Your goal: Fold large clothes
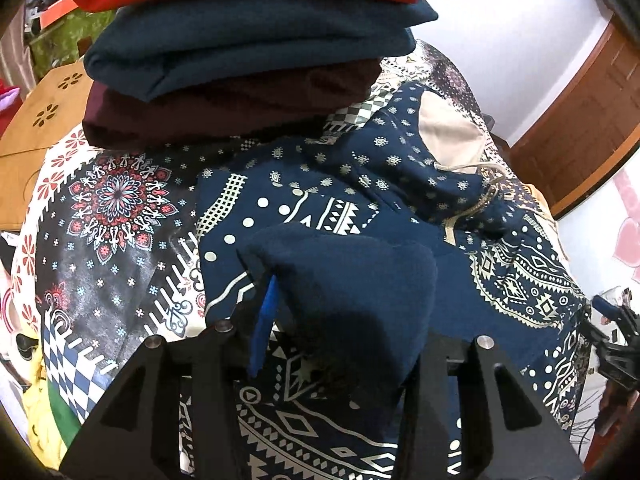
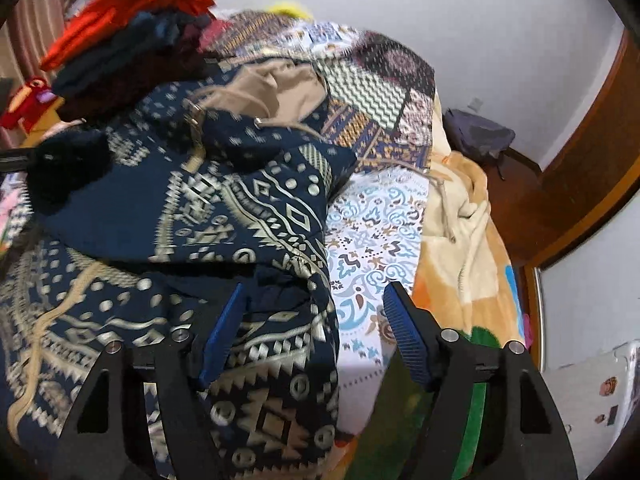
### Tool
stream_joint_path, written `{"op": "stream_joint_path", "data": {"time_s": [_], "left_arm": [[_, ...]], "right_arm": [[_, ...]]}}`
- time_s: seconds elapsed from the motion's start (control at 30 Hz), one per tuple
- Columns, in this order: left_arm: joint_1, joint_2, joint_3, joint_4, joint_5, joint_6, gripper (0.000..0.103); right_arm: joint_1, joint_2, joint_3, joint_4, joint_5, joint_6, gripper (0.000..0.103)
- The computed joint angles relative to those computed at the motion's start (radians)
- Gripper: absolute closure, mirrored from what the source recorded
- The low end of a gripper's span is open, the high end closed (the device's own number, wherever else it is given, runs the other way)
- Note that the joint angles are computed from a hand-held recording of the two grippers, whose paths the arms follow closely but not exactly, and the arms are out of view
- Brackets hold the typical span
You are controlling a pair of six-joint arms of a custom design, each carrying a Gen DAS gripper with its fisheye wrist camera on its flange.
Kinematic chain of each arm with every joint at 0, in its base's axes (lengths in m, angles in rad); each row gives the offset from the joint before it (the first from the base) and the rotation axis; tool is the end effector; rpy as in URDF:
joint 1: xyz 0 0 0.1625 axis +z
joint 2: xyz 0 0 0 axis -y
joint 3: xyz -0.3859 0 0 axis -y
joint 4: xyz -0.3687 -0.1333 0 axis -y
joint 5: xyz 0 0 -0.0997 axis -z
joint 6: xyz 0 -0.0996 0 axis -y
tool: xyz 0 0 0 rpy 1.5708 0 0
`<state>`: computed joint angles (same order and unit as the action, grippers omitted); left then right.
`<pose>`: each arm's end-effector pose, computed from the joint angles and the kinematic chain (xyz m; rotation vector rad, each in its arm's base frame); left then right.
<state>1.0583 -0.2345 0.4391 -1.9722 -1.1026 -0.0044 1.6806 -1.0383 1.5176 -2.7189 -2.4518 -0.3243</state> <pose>-0.2622 -0.8295 0.1096 0.6188 2.6369 -0.4235 0.1263 -0.6305 0.3370 0.1180 -2.1548 0.6282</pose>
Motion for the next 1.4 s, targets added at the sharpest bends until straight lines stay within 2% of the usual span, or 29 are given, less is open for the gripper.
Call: {"op": "stream_joint_path", "data": {"time_s": [0.07,0.23,0.37,0.47,0.53,0.57,0.6,0.7,0.9,1.03,1.2,1.4], "left_arm": [[-0.001,-0.007,0.012,-0.007,-0.001,0.001,0.062],[-0.006,0.001,-0.017,0.014,-0.016,0.004,0.062],[-0.022,-0.004,-0.013,-0.023,0.009,0.035,0.062],[-0.029,-0.041,0.049,-0.129,0.040,0.043,0.062],[-0.022,-0.068,0.090,-0.174,0.030,0.033,0.055],[-0.014,-0.078,0.107,-0.187,0.017,0.027,0.045],[-0.010,-0.083,0.122,-0.190,0.020,0.025,0.043],[-0.007,-0.093,0.185,-0.175,0.131,0.033,0.043],[0.010,-0.109,0.235,-0.126,0.197,-0.016,0.044],[0.013,-0.122,0.235,-0.124,0.190,-0.006,0.044],[-0.022,-0.133,0.265,-0.219,0.286,0.072,0.044],[-0.057,-0.137,0.247,-0.286,0.263,0.172,0.044]], "right_arm": [[-0.012,0.017,-0.025,0.002,0.024,0.022,0.035],[-0.026,0.084,-0.118,0.027,0.021,0.037,0.036],[-0.030,0.086,-0.117,-0.106,-0.015,0.028,0.038],[-0.050,0.045,-0.090,-0.154,0.001,0.089,0.037],[-0.069,0.015,-0.067,-0.127,0.021,0.151,0.037],[-0.075,0.009,-0.059,-0.117,0.021,0.162,0.037],[-0.077,0.006,-0.046,-0.132,0.014,0.158,0.037],[-0.078,-0.008,-0.021,-0.126,0.027,0.163,0.037],[-0.063,-0.042,0.002,-0.061,0.046,0.178,0.035],[-0.052,-0.084,0.031,-0.001,0.073,0.207,0.035],[-0.028,-0.109,0.061,-0.041,0.052,0.159,0.035],[0.006,-0.100,0.032,-0.114,0.058,0.065,0.035]]}}
